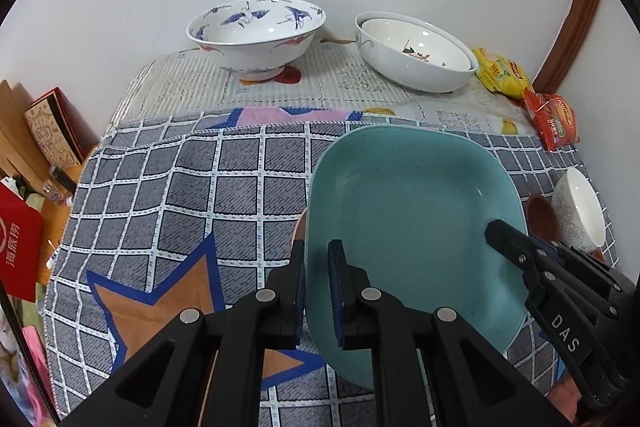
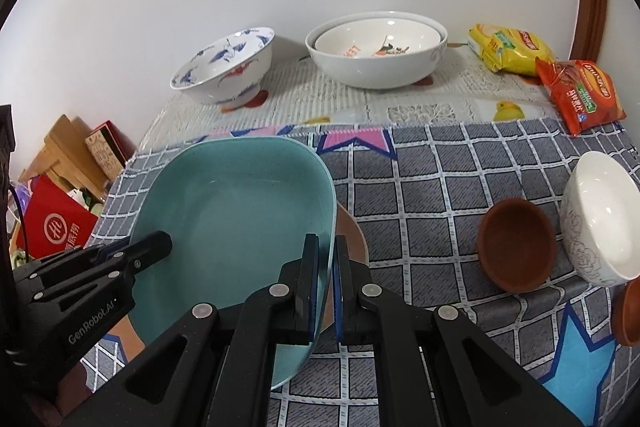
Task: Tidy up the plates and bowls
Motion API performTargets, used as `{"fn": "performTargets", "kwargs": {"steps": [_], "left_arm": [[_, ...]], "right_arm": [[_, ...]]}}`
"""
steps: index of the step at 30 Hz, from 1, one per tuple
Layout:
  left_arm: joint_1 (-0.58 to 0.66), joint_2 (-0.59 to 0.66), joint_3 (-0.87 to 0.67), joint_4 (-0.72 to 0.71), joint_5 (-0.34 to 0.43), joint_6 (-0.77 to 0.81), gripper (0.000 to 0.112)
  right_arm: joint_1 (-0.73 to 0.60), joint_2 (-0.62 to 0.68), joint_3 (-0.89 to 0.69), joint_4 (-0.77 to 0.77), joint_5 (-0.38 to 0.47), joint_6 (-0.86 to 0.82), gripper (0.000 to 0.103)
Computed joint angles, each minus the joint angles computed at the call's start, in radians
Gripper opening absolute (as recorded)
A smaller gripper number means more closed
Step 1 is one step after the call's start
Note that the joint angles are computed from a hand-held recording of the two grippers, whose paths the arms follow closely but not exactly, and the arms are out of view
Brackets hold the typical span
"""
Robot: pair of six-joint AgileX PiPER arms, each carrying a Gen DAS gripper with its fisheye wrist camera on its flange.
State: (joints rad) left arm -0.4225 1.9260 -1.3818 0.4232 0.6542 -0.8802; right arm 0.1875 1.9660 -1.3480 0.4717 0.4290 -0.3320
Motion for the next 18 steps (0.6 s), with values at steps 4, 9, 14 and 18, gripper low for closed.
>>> {"fn": "performTargets", "kwargs": {"steps": [4, 9, 14, 18], "left_arm": [[0.013, 0.027, -0.016, -0.009, -0.021, 0.016, 0.011], [0.029, 0.068, -0.057, -0.029, -0.029, 0.050, 0.011], [0.047, 0.102, -0.088, -0.067, -0.044, 0.090, 0.011], [0.053, 0.111, -0.096, -0.074, -0.063, 0.101, 0.013]], "right_arm": [[-0.007, 0.021, -0.018, 0.005, 0.017, -0.012, 0.007], [-0.007, 0.041, -0.032, -0.016, 0.024, 0.003, 0.009], [-0.017, 0.068, -0.060, -0.003, 0.054, -0.013, 0.011], [-0.022, 0.056, -0.045, 0.019, 0.055, -0.052, 0.015]]}}
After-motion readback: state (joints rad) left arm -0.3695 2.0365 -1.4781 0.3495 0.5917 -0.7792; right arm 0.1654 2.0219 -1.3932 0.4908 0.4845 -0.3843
